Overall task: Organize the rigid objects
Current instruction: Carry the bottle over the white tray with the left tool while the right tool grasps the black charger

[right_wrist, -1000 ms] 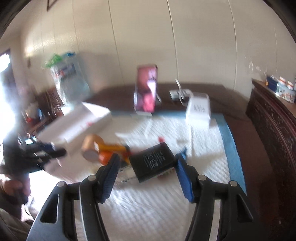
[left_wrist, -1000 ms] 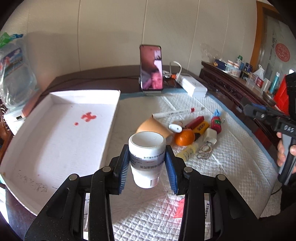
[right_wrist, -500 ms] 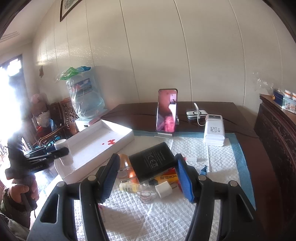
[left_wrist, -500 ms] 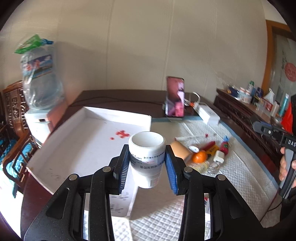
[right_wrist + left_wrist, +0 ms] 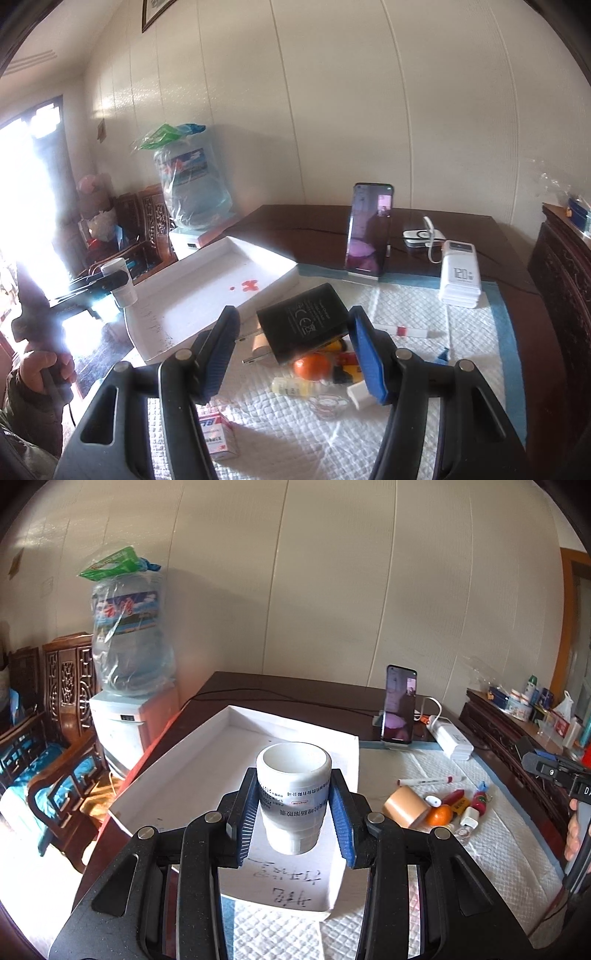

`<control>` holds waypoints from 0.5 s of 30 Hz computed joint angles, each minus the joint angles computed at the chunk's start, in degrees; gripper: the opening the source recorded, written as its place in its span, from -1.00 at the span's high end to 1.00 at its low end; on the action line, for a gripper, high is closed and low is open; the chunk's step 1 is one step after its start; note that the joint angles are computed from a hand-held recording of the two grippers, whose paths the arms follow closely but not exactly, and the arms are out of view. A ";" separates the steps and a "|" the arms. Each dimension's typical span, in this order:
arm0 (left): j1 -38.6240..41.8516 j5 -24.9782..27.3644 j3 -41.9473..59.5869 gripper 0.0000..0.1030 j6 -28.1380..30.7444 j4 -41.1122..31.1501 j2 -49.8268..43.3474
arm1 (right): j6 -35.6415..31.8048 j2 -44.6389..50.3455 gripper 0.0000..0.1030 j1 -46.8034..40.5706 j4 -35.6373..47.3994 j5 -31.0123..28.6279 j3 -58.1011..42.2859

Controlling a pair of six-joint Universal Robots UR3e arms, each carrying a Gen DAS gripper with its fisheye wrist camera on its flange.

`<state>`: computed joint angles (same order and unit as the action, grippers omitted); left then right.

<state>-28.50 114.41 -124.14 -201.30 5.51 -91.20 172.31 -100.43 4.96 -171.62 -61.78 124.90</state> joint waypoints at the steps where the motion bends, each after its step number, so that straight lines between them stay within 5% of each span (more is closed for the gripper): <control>1: 0.31 -0.25 -0.31 0.29 -0.11 0.18 0.10 | 0.02 0.75 -0.18 0.57 0.08 -0.25 -0.66; 9: 2.51 -2.28 -1.61 0.29 -0.45 0.41 0.19 | 0.01 9.22 -0.18 5.54 3.99 -0.28 -8.85; 15: 5.90 -5.46 -2.16 0.28 0.00 0.05 -0.72 | -4.32 21.26 -0.18 12.39 15.44 -1.69 -24.83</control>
